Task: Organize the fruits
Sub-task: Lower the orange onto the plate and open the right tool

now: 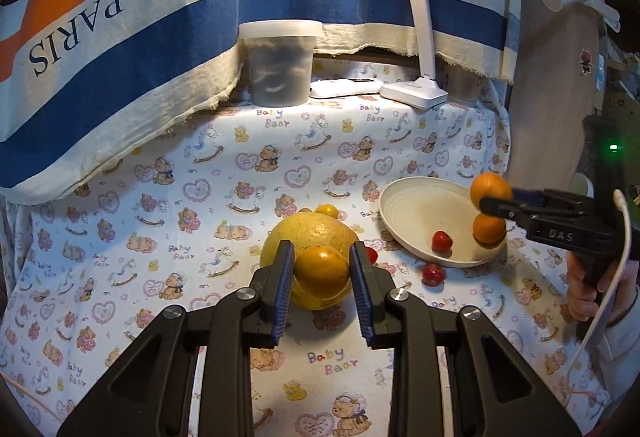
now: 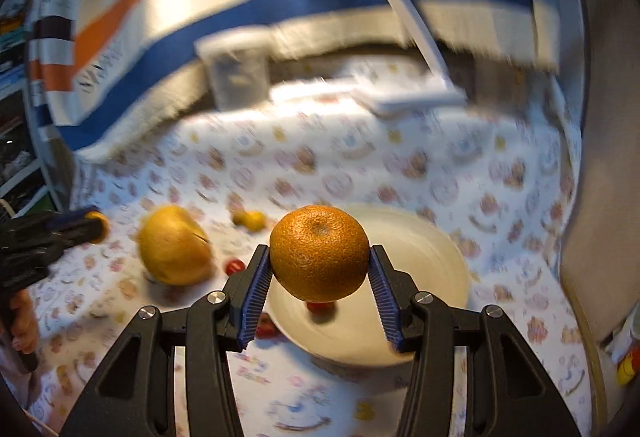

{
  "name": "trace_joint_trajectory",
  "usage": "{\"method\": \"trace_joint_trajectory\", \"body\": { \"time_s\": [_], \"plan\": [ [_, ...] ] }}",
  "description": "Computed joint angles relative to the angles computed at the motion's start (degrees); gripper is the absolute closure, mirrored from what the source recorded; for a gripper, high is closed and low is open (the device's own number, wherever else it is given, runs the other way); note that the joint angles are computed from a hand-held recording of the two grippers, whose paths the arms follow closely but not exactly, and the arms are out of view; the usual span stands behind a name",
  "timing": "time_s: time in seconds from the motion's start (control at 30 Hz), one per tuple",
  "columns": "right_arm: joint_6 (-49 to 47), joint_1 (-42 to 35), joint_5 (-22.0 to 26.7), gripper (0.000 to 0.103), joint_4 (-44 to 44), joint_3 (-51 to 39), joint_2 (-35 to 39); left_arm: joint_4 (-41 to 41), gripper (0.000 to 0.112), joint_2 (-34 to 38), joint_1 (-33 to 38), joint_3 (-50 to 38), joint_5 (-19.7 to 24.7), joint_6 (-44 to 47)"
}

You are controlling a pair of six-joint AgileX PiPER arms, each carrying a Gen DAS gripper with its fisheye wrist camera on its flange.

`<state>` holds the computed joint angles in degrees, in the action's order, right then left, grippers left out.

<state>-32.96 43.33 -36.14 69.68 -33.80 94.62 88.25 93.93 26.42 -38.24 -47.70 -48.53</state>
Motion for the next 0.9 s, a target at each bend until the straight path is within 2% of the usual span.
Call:
{"method": "trace_joint_trajectory", "body": {
  "time_s": [0.1, 0.13, 0.2, 0.4, 0.53, 0.67, 0.9],
  "plan": [
    [0.69, -4.37, 5.82, 0.053, -0.94, -1.12, 2.16, -3.18, 0.085, -0.19, -0.98, 1.00, 2.08, 2.62],
    [0.30, -5.17, 6.75, 0.053, -0.27, -1.62, 3.12, -4.79, 0.085, -0.41, -1.76, 1.31, 3.87, 3.43],
    [-0.26, -6.45, 8.52, 0.053, -0.07, -2.32, 4.51, -4.84, 0.085, 0.27, -1.88, 0.78, 4.30, 3.24],
    [1.43, -7.28, 10.42, 0.052, -2.14, -2.63, 5.61, -4.79, 0.085, 0.39, -1.02, 0.68, 3.03, 3.32],
    [-3.68, -6.88, 11.32, 0.052, 3.73, -4.20, 6.48, -4.80, 0.085, 0.03, -1.22, 1.02, 3.31, 3.48],
    [-5.08, -8.05, 13.34, 0.052, 4.88, -5.07, 7.61, -5.10, 0.085, -0.10, -1.45, 1.34, 3.63, 4.35],
    [-8.31, -6.72, 11.46, 0.050, 7.71, -5.67, 8.17, -4.59, 0.085, -0.37, -1.19, 1.52, 3.01, 4.41]
  ]
}}
